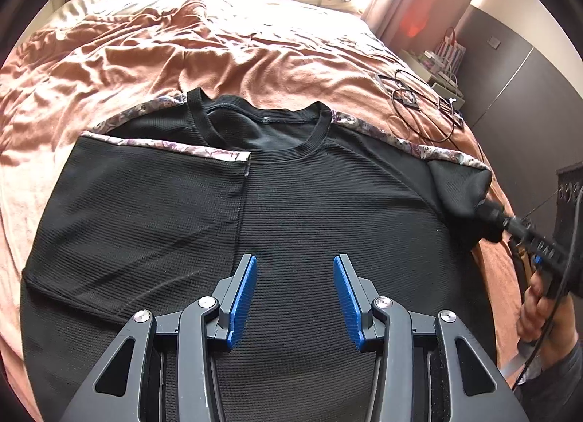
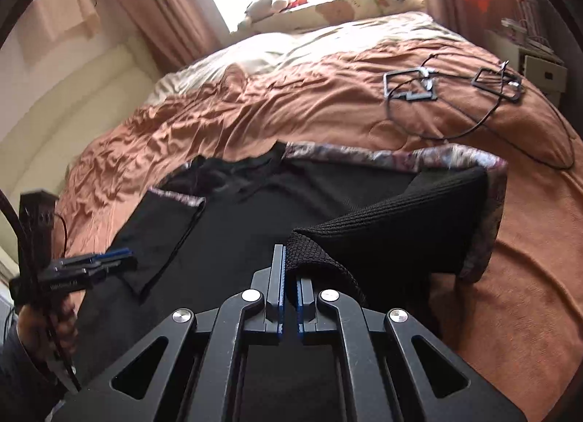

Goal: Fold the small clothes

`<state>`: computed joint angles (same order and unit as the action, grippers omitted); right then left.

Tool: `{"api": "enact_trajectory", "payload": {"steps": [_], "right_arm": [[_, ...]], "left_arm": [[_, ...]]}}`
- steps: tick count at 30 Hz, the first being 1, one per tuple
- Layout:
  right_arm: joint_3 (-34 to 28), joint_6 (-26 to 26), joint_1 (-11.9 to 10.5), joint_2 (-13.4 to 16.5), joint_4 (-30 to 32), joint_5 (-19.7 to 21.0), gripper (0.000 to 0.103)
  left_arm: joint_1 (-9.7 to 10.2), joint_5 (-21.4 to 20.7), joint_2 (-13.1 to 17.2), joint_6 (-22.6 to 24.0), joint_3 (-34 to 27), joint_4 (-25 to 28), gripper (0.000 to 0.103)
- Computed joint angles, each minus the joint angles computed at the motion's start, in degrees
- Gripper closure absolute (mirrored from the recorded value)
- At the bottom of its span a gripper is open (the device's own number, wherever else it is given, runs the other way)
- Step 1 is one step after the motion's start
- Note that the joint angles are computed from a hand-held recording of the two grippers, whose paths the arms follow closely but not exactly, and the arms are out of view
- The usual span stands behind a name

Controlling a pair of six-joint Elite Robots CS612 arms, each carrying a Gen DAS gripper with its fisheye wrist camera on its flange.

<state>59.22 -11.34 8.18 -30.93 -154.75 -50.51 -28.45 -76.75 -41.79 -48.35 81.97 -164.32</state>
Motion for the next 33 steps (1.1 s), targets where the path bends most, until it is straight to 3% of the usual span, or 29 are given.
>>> {"api": "enact_trajectory", "payload": {"steps": [3, 5, 6, 7, 11, 19, 26, 30, 33], "right_arm": [[-0.63, -2.99, 0.26, -0.08, 5.97, -1.45, 0.099], [-2.09, -5.06, 0.17, 0.18, 12.6, -0.67, 0.075], [-2.45, -5.17, 0.19, 0.22, 14.06, -0.95, 0.045], [-2.26, -3.63, 0.13, 0.07, 14.23, -1.59, 0.025], [-1.43, -2.15, -1.16, -0.49, 14.4, 0.05, 0.023], [-0.85, 10.86, -5.01, 0.44, 6.58, 6.52, 0.023], [-4.54, 18.48, -4.61, 3.07, 3.47, -2.39, 0.023], [-6.27, 15.98, -2.91, 4.07, 2.2, -8.55, 0.023], [-10.35, 11.62, -1.82, 5.9, 6.16, -11.11, 0.023]], "left_arm": [[-0.05, 0.07, -0.17, -0.08, 0.49, -0.24, 0.057], [-0.03, -0.05, -0.27, -0.28, 0.74, -0.04, 0.057], [0.0, -0.29, -0.31, -0.5, 0.84, 0.04, 0.057], [0.06, -0.5, -0.33, -0.74, 0.91, 0.09, 0.057], [0.14, -0.67, -0.42, -1.49, 1.3, -0.23, 0.057], [0.22, -0.95, -0.26, -1.23, 1.54, -0.4, 0.057], [0.4, -0.71, -0.3, -1.56, 2.03, -0.43, 0.057], [0.6, -0.29, -0.4, -1.12, 2.24, 0.38, 0.057], [0.88, -0.04, -0.4, -0.91, 2.31, 0.74, 0.057]]}}
